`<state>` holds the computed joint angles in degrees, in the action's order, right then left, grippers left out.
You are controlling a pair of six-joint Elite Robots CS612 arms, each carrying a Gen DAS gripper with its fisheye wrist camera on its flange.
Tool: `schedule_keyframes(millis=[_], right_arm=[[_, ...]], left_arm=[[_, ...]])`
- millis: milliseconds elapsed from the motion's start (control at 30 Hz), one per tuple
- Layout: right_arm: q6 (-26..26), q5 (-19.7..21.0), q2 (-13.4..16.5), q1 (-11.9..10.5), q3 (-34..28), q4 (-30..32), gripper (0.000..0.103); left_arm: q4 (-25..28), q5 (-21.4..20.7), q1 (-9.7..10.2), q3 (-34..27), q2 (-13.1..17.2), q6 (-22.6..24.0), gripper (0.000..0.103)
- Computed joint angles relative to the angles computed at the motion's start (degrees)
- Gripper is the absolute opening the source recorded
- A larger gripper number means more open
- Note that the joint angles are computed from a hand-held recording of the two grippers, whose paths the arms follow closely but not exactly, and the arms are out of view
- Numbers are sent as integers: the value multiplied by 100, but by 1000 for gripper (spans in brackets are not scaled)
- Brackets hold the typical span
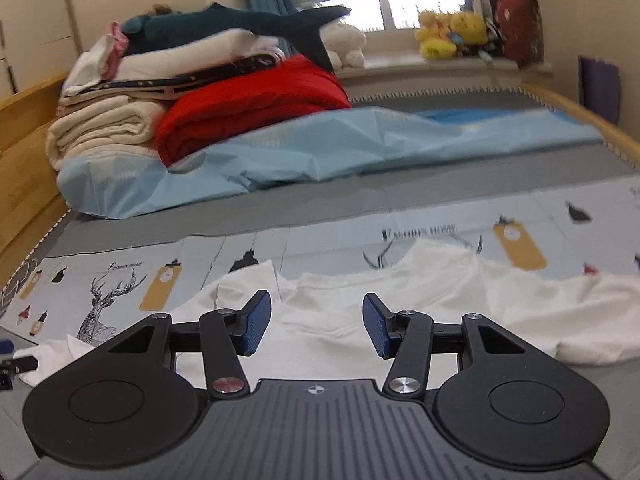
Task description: Fold small clothes
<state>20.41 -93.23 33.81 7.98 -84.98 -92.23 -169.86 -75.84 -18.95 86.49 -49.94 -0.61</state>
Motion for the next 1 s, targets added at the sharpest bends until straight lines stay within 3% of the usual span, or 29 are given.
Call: schedule_keyframes(millis=[67, 100, 133, 167, 200, 233, 267, 500, 600, 733, 933, 1000], right_arm=[[61, -17, -22, 23, 89, -148, 52], [-49, -99, -31, 51, 141, -251, 51], [-179, -196, -37, 77, 182, -330, 43], [-372, -314, -46, 109, 237, -439, 29], [-529, -391, -50, 125, 274, -558, 22], [-619, -453, -45, 136, 292, -680, 9], [-679, -497, -38, 146, 309, -829, 4], [-769, 19, -92, 60, 257, -653, 5], [-795, 191, -111, 9, 256, -435, 5], [-607, 303, -103, -43, 224, -260, 5], [-543, 292, -79, -88, 148, -74, 5], [-542, 276, -68, -99, 122, -16, 5]], left_arm=[[78, -48, 71, -54, 48, -52, 47], [92, -90, 115, -81, 72, -87, 32], [74, -147, 168, -111, 101, -143, 21], [33, -207, 231, -137, 131, -251, 19], [26, -218, 295, -168, 159, -417, 19], [65, -197, 355, -202, 177, -599, 19], [99, -166, 428, -230, 196, -855, 19], [570, 39, 981, -406, 310, -3299, 19], [848, -69, 1185, -487, 374, -4071, 21], [1145, -204, 1354, -607, 487, -4588, 24], [1529, -193, 1423, -835, 700, -4779, 27], [1641, -244, 1433, -898, 759, -4872, 35]])
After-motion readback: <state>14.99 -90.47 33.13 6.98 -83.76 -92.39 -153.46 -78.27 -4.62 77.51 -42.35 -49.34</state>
